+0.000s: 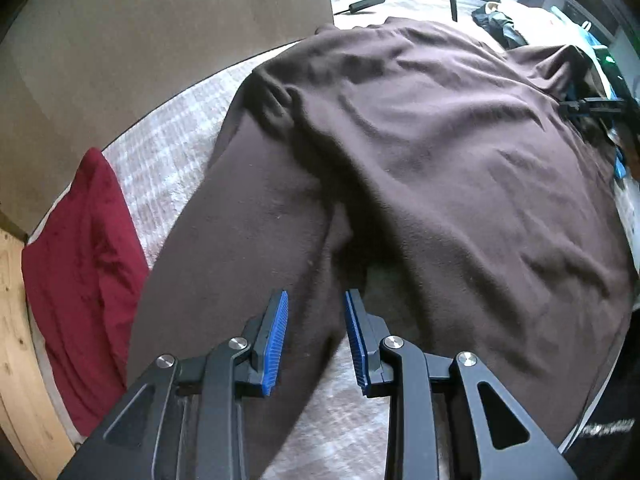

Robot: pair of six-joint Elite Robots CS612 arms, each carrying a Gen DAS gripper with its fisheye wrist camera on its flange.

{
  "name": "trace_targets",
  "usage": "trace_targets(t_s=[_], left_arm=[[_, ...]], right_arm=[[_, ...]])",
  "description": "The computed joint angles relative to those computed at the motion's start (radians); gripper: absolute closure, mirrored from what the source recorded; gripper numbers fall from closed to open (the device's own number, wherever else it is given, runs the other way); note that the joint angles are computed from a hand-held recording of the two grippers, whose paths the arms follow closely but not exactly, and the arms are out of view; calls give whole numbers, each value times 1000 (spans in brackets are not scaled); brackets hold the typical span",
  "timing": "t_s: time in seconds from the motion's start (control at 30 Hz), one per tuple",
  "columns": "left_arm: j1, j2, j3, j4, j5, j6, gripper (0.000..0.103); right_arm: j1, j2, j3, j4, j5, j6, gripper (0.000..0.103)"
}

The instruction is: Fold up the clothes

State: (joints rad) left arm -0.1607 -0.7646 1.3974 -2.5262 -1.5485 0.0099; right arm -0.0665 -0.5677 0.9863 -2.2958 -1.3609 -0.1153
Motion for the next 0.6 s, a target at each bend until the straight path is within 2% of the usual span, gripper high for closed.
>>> trace_targets(t_s=[0.1,0.17,0.27,0.3,0.33,0.37,0.4,0.43,0.53,0.6], left_arm=[[5,-2,0,17,-19,38,75],[6,3,-6,28,-29,51,75],[12,12,-17,42,-63,50,77],[14,15,-21,46,-77,48,80],[13,16,-21,46,-70,51,91],[13,15,-20,45,-65,55,98],[14,13,-18,43,-62,59,98],[15,11,-17,41,-56,57,99],[23,3,-12,28,-28,17,99],[18,-2,-8,27,24,16,98]], right_arm=[[1,16,-24,19,-4,10,49],[9,16,-26,20,5,-39,49],[25,11,-15,14,-25,-116,49],[29,9,-11,13,-37,-140,62],[35,6,-3,-5,-64,-163,73],[38,3,1,-12,-81,-190,92],[37,1,-1,-7,-77,-206,97],[35,-1,-1,-11,-80,-214,97],[37,-1,0,-46,-152,-229,97],[48,5,1,-63,-197,-251,97]])
